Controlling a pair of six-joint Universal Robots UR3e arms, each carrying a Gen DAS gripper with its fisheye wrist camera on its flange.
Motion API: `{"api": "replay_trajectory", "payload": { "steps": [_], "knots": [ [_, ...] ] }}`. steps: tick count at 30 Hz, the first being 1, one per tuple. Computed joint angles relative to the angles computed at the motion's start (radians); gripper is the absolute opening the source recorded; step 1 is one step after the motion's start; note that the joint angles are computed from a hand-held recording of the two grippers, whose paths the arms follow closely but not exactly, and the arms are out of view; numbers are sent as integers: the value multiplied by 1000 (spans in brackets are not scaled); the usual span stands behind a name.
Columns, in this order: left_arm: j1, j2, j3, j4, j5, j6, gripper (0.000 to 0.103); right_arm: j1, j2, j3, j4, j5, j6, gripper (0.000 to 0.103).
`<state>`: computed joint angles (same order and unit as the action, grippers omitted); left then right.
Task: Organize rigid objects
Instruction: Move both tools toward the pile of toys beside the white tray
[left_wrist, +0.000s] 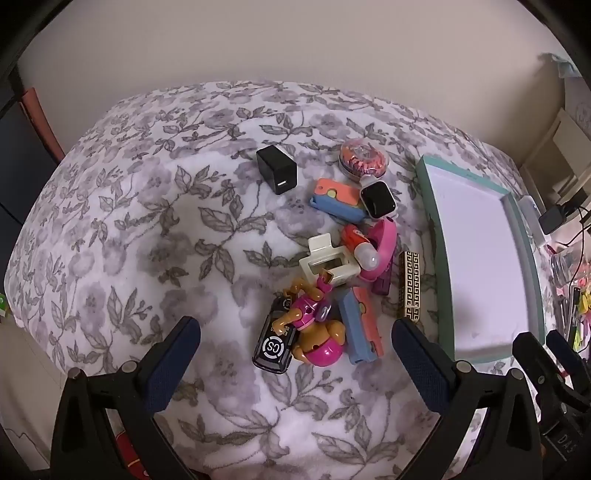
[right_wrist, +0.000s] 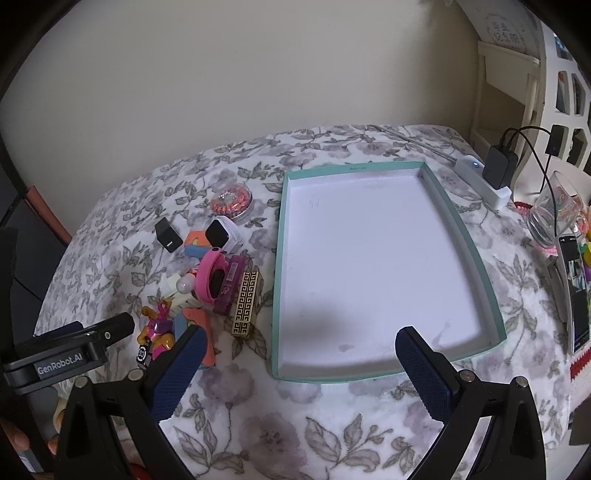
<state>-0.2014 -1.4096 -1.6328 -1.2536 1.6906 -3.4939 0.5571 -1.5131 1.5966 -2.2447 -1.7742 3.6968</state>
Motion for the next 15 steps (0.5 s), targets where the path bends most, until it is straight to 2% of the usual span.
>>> {"api": "replay_trajectory", "payload": {
  "steps": [15],
  "knots": [
    [0, -2, 5, -4, 1, 3, 103, 3, 15, -17, 16, 0, -18, 103]
  ]
}}
